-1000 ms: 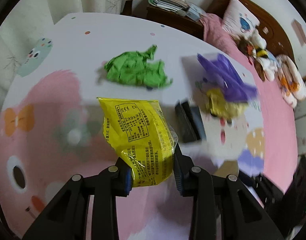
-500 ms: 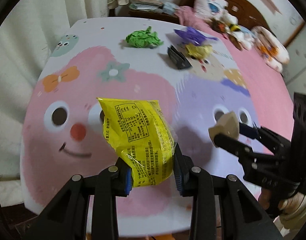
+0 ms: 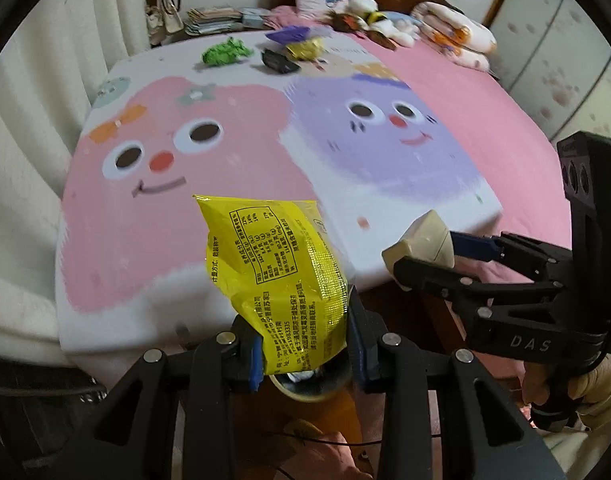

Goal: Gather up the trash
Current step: 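Lift the yellow wrapper and beige box and carry them over the bin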

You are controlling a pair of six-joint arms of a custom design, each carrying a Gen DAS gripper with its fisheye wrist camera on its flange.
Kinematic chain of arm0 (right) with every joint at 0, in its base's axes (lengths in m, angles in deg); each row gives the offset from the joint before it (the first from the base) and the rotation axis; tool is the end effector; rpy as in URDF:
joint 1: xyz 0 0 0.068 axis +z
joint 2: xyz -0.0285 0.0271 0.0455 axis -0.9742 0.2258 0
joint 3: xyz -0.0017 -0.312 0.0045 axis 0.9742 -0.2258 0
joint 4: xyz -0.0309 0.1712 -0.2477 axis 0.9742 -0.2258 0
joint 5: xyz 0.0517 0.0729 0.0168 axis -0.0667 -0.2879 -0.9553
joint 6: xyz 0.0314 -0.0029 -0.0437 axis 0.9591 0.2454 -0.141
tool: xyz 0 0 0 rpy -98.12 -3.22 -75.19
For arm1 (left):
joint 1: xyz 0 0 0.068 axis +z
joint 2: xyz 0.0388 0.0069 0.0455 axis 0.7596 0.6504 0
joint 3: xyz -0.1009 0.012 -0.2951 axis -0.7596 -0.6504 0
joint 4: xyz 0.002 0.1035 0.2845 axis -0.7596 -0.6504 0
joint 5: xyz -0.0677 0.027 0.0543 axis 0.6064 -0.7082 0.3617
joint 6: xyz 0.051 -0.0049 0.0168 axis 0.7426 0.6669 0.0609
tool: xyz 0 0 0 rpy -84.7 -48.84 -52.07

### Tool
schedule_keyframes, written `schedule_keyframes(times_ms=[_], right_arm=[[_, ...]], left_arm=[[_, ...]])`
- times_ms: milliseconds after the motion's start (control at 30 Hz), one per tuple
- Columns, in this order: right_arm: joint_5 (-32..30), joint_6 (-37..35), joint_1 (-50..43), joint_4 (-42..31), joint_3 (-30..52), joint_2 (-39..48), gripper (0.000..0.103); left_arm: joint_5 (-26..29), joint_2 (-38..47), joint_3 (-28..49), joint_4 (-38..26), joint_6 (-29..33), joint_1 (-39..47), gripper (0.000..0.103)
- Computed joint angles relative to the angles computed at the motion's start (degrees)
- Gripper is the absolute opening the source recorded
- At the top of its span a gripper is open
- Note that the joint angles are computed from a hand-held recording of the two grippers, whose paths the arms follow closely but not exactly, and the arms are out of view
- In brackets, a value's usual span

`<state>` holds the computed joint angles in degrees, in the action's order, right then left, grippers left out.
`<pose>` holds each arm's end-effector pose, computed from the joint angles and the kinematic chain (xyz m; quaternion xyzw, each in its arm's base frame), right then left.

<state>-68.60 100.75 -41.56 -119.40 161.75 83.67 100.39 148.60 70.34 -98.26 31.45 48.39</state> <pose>0.2611 0.1908 0.4284 -0.1228 0.9529 0.1835 0.2078 0.2380 -0.0129 0.4393 0.0666 0.9675 -0.1151 0.2149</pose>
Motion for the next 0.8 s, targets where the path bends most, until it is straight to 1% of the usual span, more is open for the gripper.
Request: schedule_keyframes(times_ms=[100,200,333,433,533,600,667,800], right_arm=[[1.50,2.60,2.65,-2.27,-3.37,-3.55,0.064],[2.10,4.70,4.13,-3.88,-7.41,-6.70,0.064],[0.57,8.27,4.27,-3.92,-14.74,-10.72,0.064],[-1.47,10.51,3.56,-2.24,-21.26,-13.29,0.064],[-3.15,11.30,2.43,1.48,-29.29,-15.26,0.064],[-4.02,11.62,1.62,4.48,-34.41,-15.78,0.064],[-5.12,11.61,0.14,8.61,-39.90,-15.63,0.064],[-6.49,10.67,-2.45,15.91,-47.06,-13.33,0.064]], left_arm=[[1.53,-3.68,-3.88,-1.35,-0.30,-0.58,0.031],[1.66,-6.33,-7.92,-1.68,-2.62,-2.89,0.031],[1.28,-9.04,-13.63,-1.08,-7.12,-7.00,0.032],[0.66,-9.82,-18.04,0.78,-11.05,-10.70,0.032],[0.60,-10.43,-25.00,5.47,-14.84,-13.66,0.032],[0.78,-9.58,-29.78,9.75,-17.11,-15.24,0.032],[-0.19,-8.62,-33.88,14.19,-19.35,-17.44,0.032],[-1.77,-4.92,-40.17,22.76,-23.51,-21.17,0.033]])
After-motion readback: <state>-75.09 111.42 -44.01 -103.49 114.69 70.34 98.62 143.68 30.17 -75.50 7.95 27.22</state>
